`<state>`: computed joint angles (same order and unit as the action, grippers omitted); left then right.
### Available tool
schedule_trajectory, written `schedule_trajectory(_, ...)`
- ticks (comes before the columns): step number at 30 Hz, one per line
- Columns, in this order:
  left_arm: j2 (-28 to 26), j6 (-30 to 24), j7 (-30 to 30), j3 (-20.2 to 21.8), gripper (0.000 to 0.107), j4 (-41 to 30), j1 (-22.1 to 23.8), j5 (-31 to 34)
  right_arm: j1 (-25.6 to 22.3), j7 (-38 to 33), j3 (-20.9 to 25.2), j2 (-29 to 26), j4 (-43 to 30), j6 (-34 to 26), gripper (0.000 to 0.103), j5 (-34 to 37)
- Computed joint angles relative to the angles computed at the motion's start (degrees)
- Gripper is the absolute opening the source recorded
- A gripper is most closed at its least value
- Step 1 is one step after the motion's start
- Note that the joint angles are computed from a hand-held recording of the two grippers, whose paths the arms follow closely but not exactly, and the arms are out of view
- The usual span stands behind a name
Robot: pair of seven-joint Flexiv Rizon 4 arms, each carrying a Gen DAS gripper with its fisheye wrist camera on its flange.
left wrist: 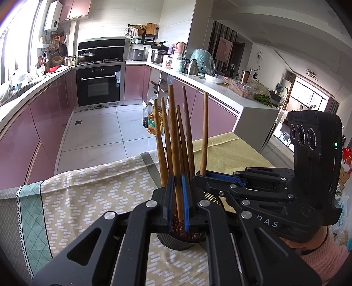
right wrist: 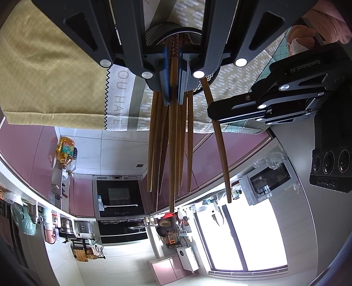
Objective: Organize utensils
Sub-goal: 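Move the right gripper's chopstick over the holder and lower it in beside the left gripper, then open both grippers to release the chopsticks and withdraw from the holder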
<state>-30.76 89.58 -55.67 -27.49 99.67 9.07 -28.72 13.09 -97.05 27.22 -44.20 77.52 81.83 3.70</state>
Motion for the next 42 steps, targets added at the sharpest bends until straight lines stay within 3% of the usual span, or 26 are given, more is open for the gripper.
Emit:
schedule_trajectory(9,-1.3,0.2,-1.6,2.9,0.008,-1.2,-2.3,1.6,0.1,0.0,-0.2,-0.4,-0.5,-0.1,0.006,0.3)
schedule_trajectory(22,-2.1,1.8,-2.8,1.0,0.008,-0.2,-0.3,3.1,0.2,0.5,-0.5,-0.2,0.2,0.6,0.007,0.2)
schedule_trajectory(26,-2.0,3.5,-4.1,0.9,0.019,0.7,0.2,4.4,0.1,1.0,-0.4,0.1,1.0,1.5,0.007,0.1)
schedule_trajectory(31,-1.3,7.4,-7.0,0.7,0.035,3.0,1.4,7.6,0.0,1.8,-0.4,1.0,3.0,3.6,0.016,-0.5)
schedule_trajectory(32,-1.0,8.4,-7.8,0.9,0.039,3.7,1.5,8.4,-0.1,2.1,-0.5,1.2,3.4,4.2,0.018,-0.7)
schedule_trajectory(34,-0.6,10.4,-9.2,0.5,0.052,5.1,2.4,10.1,0.6,3.3,-1.6,1.9,5.0,6.3,0.034,-1.3)
schedule_trajectory(36,0.1,13.3,-11.3,2.2,0.064,6.4,1.6,11.5,1.5,4.8,-3.1,2.6,6.8,8.6,0.038,-2.5)
schedule_trajectory(39,1.0,17.9,-14.7,4.0,0.089,8.5,1.1,13.6,3.5,7.2,-6.3,3.6,9.9,13.6,0.063,-3.7)
schedule_trajectory(41,1.7,21.4,-16.5,7.3,0.098,10.2,-1.0,14.5,5.8,8.7,-9.5,4.5,12.1,16.9,0.073,-4.5)
schedule_trajectory(42,2.0,23.4,-17.5,9.0,0.098,11.1,-2.1,14.8,8.4,9.9,-12.9,5.3,13.7,19.1,0.085,-4.3)
